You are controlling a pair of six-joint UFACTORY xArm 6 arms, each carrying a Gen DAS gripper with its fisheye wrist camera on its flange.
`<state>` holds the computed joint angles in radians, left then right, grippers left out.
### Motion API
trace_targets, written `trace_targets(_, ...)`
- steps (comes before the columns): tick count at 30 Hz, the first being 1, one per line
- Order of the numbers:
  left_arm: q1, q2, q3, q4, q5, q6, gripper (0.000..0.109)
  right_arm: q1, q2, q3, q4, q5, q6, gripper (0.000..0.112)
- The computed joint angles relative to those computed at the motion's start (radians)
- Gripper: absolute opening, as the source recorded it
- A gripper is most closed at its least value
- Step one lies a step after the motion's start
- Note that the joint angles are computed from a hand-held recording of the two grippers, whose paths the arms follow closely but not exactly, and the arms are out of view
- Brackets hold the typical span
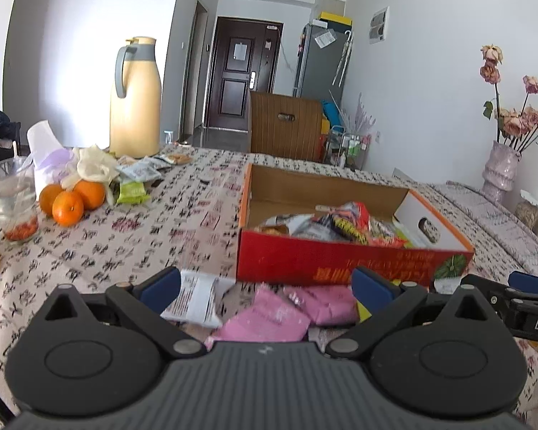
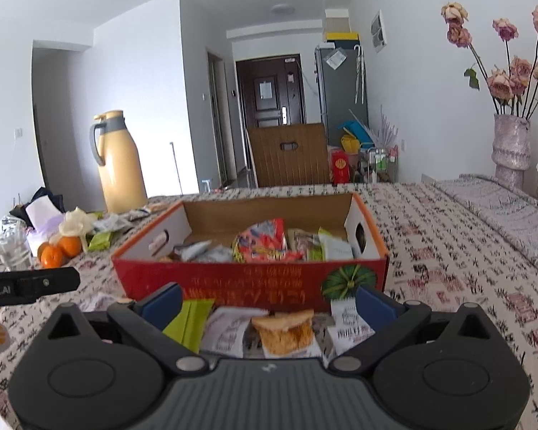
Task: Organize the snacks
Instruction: 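Move both tools back toward the snack pile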
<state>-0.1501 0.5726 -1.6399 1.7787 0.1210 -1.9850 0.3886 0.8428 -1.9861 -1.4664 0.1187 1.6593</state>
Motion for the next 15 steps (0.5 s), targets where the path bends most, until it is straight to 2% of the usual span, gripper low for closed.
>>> trace_targets(5, 0.005, -0.029, 0.058, 0.057, -0.017, -0.066, 0.103, 0.005, -0.028, 0.07, 0.064, -0.018, -0.051, 0.103)
trace_targets(12, 0.012, -0.032, 0.075, 0.089, -0.038, -0.083, 0.103, 0.026, -0.042, 0.109, 0.117, -0.013, -0.124, 0.103)
trace_targets(15, 0.014, -0.029, 0.078, 0.084, -0.045, -0.075, 0.103, 0.029, -0.036, 0.11, 0.189, -0.02, -0.193, 0.103)
